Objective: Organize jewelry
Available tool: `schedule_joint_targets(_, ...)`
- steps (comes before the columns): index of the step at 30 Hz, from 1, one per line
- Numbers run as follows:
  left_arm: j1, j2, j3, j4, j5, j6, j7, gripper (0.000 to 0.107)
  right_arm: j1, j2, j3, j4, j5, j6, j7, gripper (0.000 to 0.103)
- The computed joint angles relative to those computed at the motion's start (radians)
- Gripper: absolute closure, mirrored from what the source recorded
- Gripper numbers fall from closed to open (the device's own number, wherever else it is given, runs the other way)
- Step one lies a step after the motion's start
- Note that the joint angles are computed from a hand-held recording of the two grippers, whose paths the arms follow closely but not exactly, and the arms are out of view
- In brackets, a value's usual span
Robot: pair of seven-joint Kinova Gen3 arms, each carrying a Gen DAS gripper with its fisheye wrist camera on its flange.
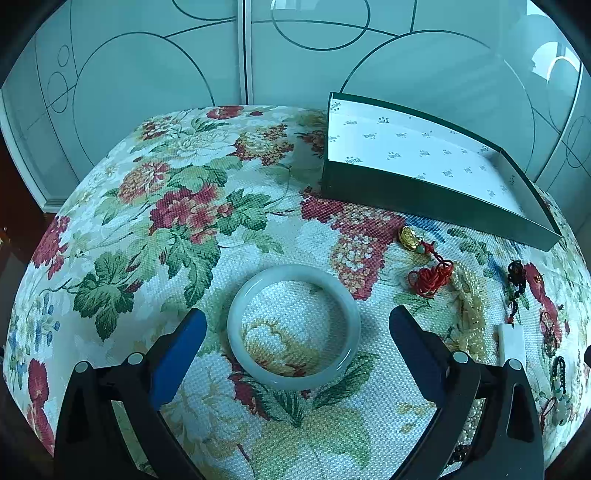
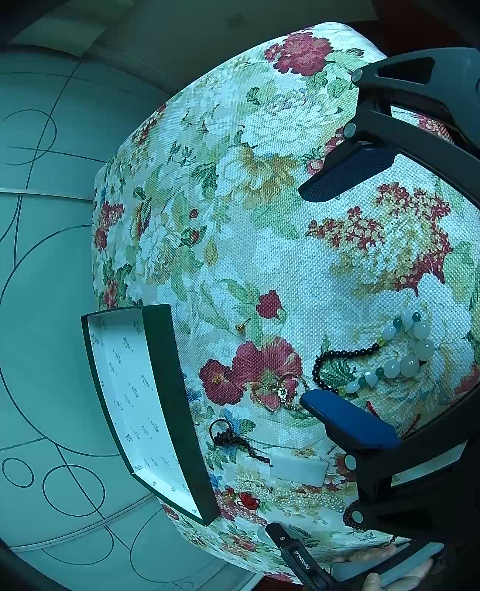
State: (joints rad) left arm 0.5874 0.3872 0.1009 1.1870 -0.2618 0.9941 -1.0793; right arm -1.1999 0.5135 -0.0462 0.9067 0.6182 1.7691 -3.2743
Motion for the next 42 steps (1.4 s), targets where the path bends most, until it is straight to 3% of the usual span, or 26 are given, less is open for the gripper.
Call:
schedule_joint_targets(14,-0.012,-0.005,0.007,0.013,0.006,-0.015,-0.045,0.010,0.003,-0.002,-0.002,0.001,-0.004,-0.001,-0.009,0.002)
schedule_joint_targets(15,-0.009,-0.005,0.004,0.014,0.002,-0.016,-0.043,0.011,0.003,0.000,-0.002,-0.001,-0.004,0.001,-0.009,0.002)
schedule_joint_targets(18,0.024,-0.012,-0.013,0.030,-0.054,-0.025,-0.017,0.031,0.002,0.000,0.001,-0.001,-0.003,0.003,-0.009,0.002)
schedule_joint_targets(21,0.018,-0.016,-0.008,0.035,-0.056,-0.029,-0.020,0.037,0.000,-0.001,0.001,0.003,0.001,0.004,-0.011,0.002)
schedule_joint_targets(36,0.028,-0.031,-0.008,0.064,-0.077,-0.047,0.010,0.038,0.013,-0.041,-0.023,0.084,0.009,-0.016,-0.061,0.003)
schedule_joint_targets(38,0.031,-0.033,-0.008,0.068,-0.088,-0.050,0.017,0.038,0.019,-0.043,-0.027,0.088,0.016,-0.026,-0.048,0.014)
schedule_joint_targets(39,0.030,-0.033,-0.008,0.069,-0.090,-0.051,0.020,0.038,0.028,-0.047,-0.030,0.094,0.014,-0.040,-0.037,0.027)
schedule_joint_targets(42,0.027,-0.033,-0.008,0.069,-0.093,-0.055,0.026,0.038,0.052,-0.047,-0.033,0.104,0.010,-0.073,-0.006,0.036)
